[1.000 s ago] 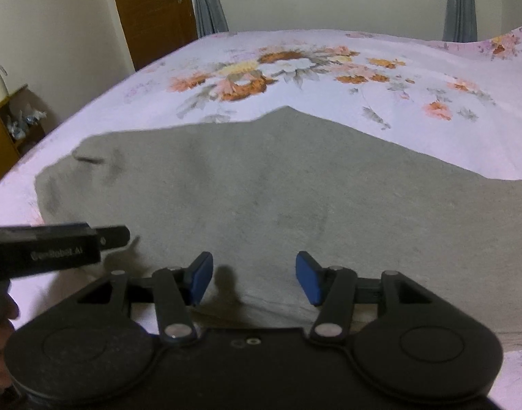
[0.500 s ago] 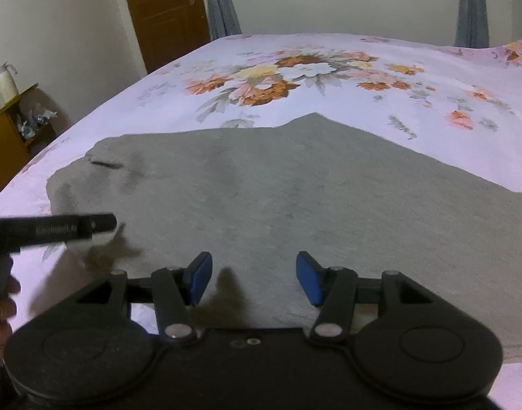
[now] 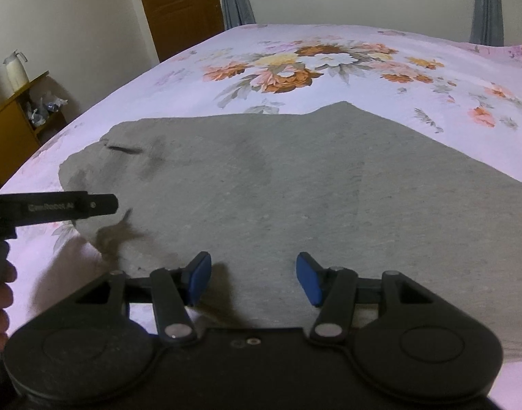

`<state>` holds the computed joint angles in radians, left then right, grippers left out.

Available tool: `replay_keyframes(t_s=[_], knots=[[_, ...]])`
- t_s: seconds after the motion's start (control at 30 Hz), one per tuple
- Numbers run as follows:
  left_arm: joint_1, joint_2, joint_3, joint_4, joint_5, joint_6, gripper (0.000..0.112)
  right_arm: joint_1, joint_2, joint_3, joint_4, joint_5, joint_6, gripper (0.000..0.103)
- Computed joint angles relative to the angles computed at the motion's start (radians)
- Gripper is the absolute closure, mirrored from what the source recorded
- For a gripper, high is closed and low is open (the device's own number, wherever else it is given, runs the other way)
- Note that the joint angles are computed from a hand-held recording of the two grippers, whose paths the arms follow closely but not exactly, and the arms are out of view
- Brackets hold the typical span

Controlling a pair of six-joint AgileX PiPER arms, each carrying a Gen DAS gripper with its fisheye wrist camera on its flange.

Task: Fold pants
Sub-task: 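Close the left gripper on the sweatpants leg end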

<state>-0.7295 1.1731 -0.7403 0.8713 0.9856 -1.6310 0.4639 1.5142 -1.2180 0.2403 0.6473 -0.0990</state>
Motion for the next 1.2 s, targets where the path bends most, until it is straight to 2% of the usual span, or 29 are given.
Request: replay_keyframes(t_s=[0.27, 0.4, 0.53, 0.6, 0.67, 0.8, 1.0, 1.13, 1.2], knots=[[0.004, -0.073, 0.031, -0.009, 0.035, -0.022, 0.059, 0.035, 0.021, -0.030, -0.007, -0.002, 0.018, 0.047], [0.071, -0.122, 0.072, -0.057, -0.008, -0.014, 0.059, 0.052, 0.033, -0.042, -0.009, -0.006, 0.028, 0.047], [0.153, -0.159, 0.120, -0.108, -0.093, 0.003, 0.056, 0.061, 0.043, -0.050, -0.016, -0.006, 0.039, 0.047], [0.187, -0.178, 0.143, -0.127, -0.140, -0.005, 0.040, 0.058, 0.047, -0.051, 0.001, -0.005, 0.017, 0.047], [0.207, -0.191, 0.162, -0.131, -0.177, -0.026, 0.037, 0.058, 0.047, -0.051, 0.001, -0.005, 0.015, 0.047], [0.277, -0.210, 0.200, -0.181, -0.275, 0.000, 0.037, 0.060, 0.051, -0.052, -0.001, -0.007, 0.018, 0.047], [0.348, -0.232, 0.264, -0.193, -0.406, -0.030, 0.037, 0.058, 0.051, -0.049, 0.003, -0.012, 0.015, 0.047], [0.406, -0.246, 0.315, -0.166, -0.522, -0.093, 0.038, 0.055, 0.049, -0.043, 0.013, -0.016, 0.006, 0.047], [0.418, -0.243, 0.336, -0.126, -0.562, -0.148, 0.047, 0.054, 0.051, -0.044, 0.017, -0.016, 0.003, 0.047]])
